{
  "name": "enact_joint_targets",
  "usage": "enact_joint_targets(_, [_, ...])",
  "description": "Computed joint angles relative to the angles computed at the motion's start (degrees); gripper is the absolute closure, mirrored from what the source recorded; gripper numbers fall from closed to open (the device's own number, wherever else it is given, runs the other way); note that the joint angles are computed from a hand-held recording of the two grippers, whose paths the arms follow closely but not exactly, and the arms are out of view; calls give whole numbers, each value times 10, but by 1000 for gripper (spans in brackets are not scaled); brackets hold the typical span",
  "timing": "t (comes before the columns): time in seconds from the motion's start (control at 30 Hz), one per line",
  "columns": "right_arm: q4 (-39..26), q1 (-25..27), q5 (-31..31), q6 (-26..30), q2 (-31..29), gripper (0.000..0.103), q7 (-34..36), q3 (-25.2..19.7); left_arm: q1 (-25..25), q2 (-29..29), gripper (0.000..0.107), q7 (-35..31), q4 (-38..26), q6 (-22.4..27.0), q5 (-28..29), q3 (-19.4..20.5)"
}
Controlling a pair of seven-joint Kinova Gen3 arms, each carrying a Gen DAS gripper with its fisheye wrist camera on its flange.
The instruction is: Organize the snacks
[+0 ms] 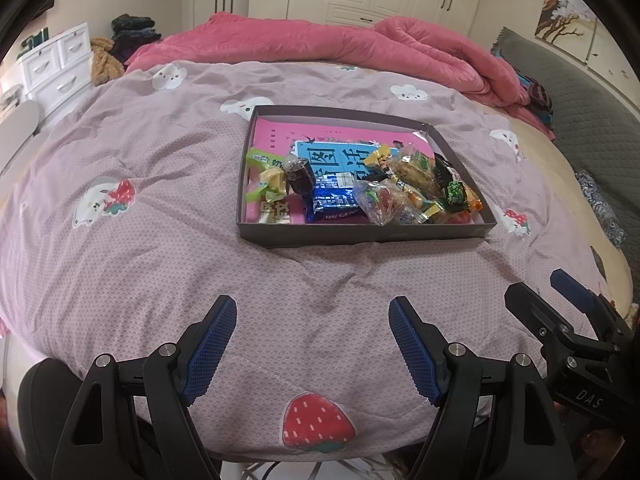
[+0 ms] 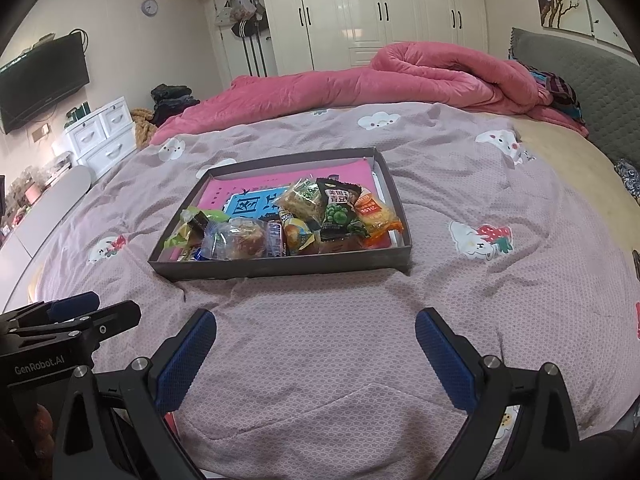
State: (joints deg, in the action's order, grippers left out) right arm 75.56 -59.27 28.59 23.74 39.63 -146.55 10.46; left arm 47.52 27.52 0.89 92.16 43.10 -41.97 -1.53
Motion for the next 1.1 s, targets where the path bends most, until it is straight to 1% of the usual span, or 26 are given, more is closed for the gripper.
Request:
enact_joint_targets(0.33, [0, 0, 1, 0, 0, 2, 0, 0, 3, 2, 28, -1, -3, 9, -4, 1])
enact_joint_targets(1.1, [-1, -1, 3, 1, 1, 2, -1, -1, -1, 1, 28, -4, -4, 10, -1, 3])
